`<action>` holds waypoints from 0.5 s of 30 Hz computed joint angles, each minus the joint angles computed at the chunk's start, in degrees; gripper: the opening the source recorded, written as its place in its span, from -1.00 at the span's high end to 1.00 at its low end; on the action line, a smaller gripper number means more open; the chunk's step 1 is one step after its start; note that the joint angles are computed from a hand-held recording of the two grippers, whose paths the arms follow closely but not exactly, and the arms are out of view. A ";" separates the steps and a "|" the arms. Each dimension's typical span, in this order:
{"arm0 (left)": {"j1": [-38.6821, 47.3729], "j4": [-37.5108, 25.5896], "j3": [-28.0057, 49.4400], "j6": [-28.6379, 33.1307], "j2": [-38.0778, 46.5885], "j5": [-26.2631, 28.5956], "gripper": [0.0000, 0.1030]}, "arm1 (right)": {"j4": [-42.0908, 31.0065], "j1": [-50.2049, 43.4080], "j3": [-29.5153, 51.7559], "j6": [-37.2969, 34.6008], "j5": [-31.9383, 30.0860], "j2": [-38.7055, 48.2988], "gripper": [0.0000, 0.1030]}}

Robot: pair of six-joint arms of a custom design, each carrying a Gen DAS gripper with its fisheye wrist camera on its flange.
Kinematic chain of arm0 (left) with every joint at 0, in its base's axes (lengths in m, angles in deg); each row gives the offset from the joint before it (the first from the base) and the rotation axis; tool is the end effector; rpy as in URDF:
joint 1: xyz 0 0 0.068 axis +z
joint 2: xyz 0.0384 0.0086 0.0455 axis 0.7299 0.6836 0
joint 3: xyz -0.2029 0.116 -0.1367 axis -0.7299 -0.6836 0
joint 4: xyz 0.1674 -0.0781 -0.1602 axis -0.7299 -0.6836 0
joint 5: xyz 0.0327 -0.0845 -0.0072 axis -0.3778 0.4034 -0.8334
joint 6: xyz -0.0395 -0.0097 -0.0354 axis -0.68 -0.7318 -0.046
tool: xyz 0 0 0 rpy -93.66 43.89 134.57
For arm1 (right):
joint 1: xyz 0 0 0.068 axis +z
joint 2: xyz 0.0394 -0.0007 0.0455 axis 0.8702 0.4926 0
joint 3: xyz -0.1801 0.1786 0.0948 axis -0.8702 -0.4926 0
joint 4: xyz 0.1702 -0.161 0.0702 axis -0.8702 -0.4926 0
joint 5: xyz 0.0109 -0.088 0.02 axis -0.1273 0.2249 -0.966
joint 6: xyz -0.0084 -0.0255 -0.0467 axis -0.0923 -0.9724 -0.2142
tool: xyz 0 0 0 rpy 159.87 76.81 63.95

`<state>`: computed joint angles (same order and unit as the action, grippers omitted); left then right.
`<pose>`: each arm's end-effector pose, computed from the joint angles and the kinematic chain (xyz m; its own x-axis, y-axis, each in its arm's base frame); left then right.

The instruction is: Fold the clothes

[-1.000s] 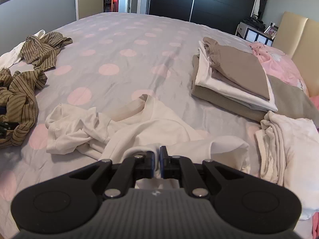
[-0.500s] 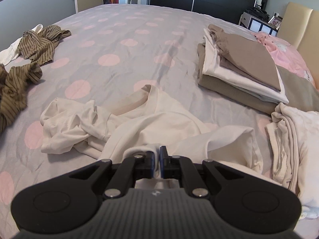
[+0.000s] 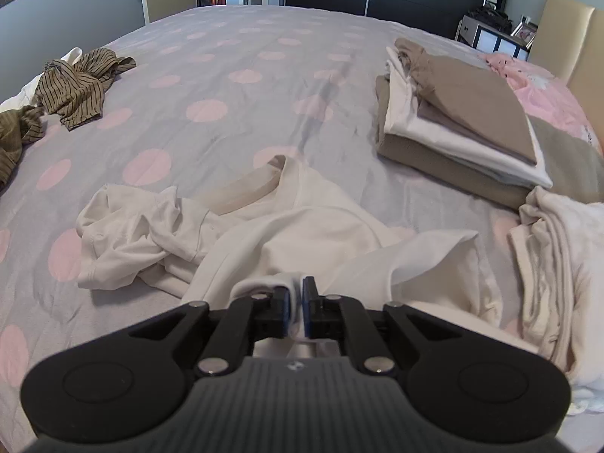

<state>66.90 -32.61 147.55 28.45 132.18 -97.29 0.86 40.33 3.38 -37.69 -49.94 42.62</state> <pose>0.3217 0.1252 0.1774 -0.8257 -0.0165 -0.5639 -0.2426 0.9128 0.3285 0.1790 -0.0551 0.1745 -0.7589 -0.1473 -0.6343 -0.1517 0.9873 -0.0479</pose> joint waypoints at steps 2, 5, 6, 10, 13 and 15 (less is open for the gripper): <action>-2.89 -0.78 -3.18 0.78 -4.34 1.22 -0.05 | -1.48 0.00 -0.05 -0.81 0.76 -2.62 0.67; -7.39 -3.94 -7.35 0.21 -11.26 5.20 -0.08 | -4.84 -1.03 0.26 -2.36 0.89 -7.25 0.49; -8.83 -5.11 -8.31 -0.36 -13.12 7.15 -0.12 | -6.41 -2.21 0.72 -3.07 -0.05 -8.40 0.48; -16.54 -8.47 -11.78 -2.93 -18.59 14.17 -0.17 | -14.07 -6.98 2.51 -5.92 -3.17 -13.33 0.38; -24.46 -8.53 -13.57 -3.68 -19.60 16.47 -0.18 | -20.57 -9.97 3.82 -9.21 -4.27 -17.20 0.20; -30.43 -7.23 -14.96 -4.19 -19.81 16.51 -0.18 | -25.50 -12.10 5.16 -11.76 -5.23 -18.74 0.16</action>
<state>36.47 -39.84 132.58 24.26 112.36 -80.77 -24.64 28.23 8.54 -49.45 -55.17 23.88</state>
